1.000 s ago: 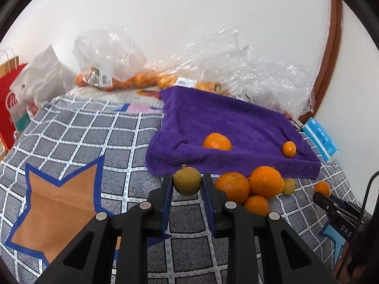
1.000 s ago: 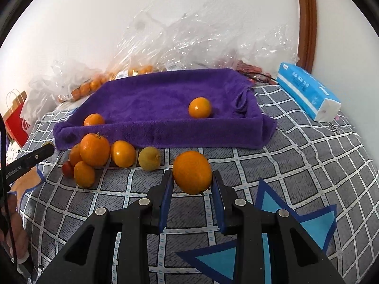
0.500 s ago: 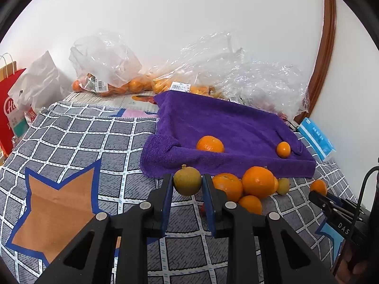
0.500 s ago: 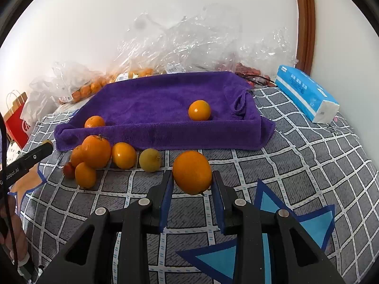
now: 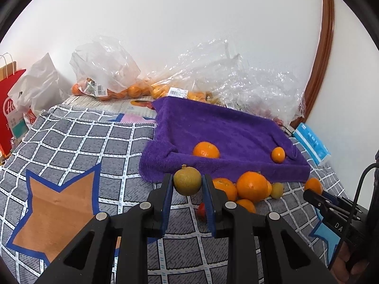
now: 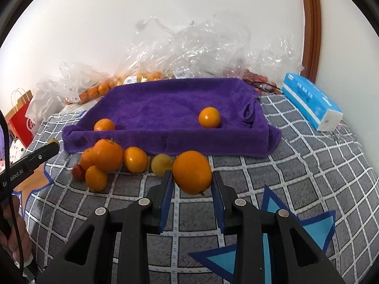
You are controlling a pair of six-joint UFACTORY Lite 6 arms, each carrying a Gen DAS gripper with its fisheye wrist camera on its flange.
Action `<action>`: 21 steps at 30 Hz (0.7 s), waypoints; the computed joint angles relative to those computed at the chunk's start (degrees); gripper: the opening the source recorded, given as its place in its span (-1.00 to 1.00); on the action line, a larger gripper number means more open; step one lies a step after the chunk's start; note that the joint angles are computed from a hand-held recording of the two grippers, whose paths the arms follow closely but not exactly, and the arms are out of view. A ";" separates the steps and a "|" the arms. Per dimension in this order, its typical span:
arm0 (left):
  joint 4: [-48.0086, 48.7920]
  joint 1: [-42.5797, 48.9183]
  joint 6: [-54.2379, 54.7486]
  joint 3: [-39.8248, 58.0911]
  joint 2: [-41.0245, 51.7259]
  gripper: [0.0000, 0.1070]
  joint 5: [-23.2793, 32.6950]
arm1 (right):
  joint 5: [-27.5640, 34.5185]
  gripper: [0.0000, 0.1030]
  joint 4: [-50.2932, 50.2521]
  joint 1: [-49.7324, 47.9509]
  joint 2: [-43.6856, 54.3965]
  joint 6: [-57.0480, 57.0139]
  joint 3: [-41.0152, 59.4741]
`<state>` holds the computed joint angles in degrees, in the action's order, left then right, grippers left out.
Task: Organize fruits
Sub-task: 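Lift both held fruits and carry them toward the purple towel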
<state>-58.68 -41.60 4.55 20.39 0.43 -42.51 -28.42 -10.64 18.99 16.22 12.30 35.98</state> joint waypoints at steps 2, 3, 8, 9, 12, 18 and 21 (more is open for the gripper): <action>-0.01 0.32 0.00 -0.64 -1.72 -0.55 0.55 | 1.35 -0.38 -1.62 -0.02 -0.73 1.62 0.91; -0.02 0.65 -0.02 -1.09 -3.13 -0.55 1.29 | 2.10 -0.38 -2.14 -0.04 -1.15 2.09 1.33; -9.21 -0.48 10.97 0.87 -7.18 -0.55 3.11 | 4.11 -0.38 -7.59 -1.09 -2.12 7.05 4.32; -10.62 -0.53 13.32 1.71 -7.64 -0.55 3.51 | 4.50 -0.38 -9.09 -1.45 -1.86 8.54 5.40; -13.57 0.02 18.55 4.26 -8.18 -0.55 4.89 | 5.34 -0.38 -12.17 -2.12 -0.69 11.86 8.49; -10.26 4.13 19.57 9.21 -6.87 -0.55 8.01 | 6.61 -0.38 -13.08 -2.66 2.54 13.46 14.72; -8.33 6.74 19.64 13.40 -2.88 -0.55 9.65 | 7.62 -0.38 -15.32 -2.99 4.76 16.24 18.40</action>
